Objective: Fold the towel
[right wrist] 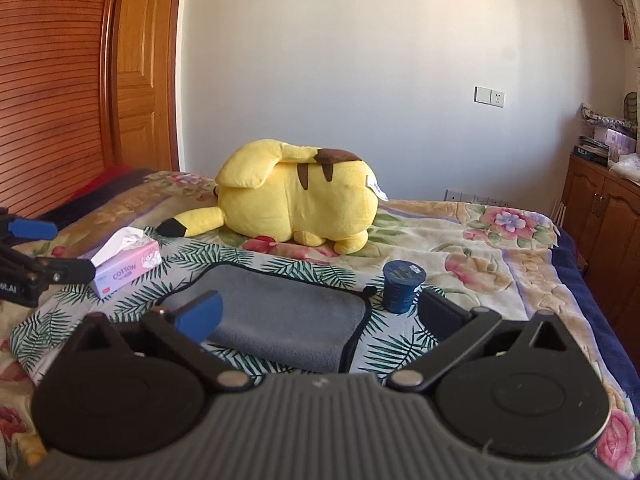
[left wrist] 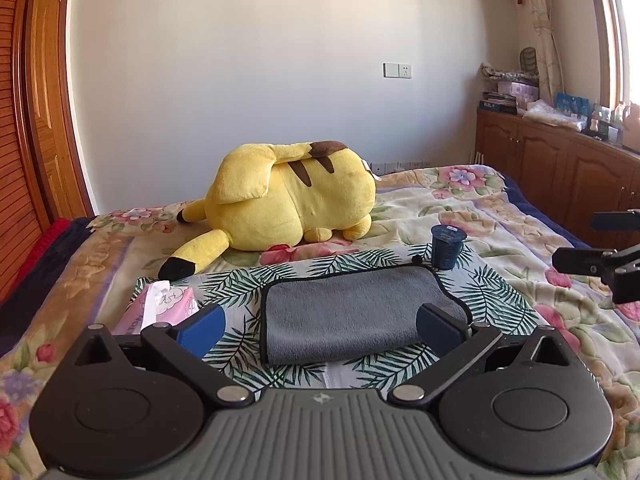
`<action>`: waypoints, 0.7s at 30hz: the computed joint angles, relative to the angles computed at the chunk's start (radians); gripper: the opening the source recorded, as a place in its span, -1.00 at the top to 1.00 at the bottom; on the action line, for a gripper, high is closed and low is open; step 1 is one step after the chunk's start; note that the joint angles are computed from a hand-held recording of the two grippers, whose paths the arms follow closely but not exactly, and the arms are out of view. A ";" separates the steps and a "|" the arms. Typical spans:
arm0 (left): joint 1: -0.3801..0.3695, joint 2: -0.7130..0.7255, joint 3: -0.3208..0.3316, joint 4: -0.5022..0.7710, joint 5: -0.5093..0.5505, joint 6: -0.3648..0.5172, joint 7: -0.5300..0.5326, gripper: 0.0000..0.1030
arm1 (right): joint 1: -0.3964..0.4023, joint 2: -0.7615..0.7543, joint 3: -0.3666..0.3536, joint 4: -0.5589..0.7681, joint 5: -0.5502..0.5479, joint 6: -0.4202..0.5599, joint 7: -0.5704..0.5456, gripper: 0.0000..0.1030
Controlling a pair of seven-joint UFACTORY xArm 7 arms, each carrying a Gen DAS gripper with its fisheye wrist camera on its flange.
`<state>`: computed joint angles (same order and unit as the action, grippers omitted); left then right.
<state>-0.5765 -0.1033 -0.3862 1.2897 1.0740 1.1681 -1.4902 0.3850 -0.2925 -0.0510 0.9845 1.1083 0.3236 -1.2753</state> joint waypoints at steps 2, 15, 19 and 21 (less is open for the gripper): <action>-0.011 0.000 -0.015 0.012 0.004 0.044 -0.007 -0.69 | -0.009 -0.018 0.003 -0.011 -0.022 0.010 0.026 -1.00; -0.055 -0.036 -0.072 0.036 -0.006 0.135 -0.016 -0.69 | 0.022 -0.154 -0.046 -0.130 -0.155 0.004 0.181 -1.00; -0.061 -0.047 -0.090 0.040 -0.012 0.162 -0.028 -0.69 | 0.043 -0.191 -0.069 -0.157 -0.189 0.000 0.224 -1.00; -0.065 -0.046 -0.099 0.045 -0.010 0.179 -0.046 -0.69 | 0.056 -0.213 -0.083 -0.171 -0.202 0.001 0.238 -1.00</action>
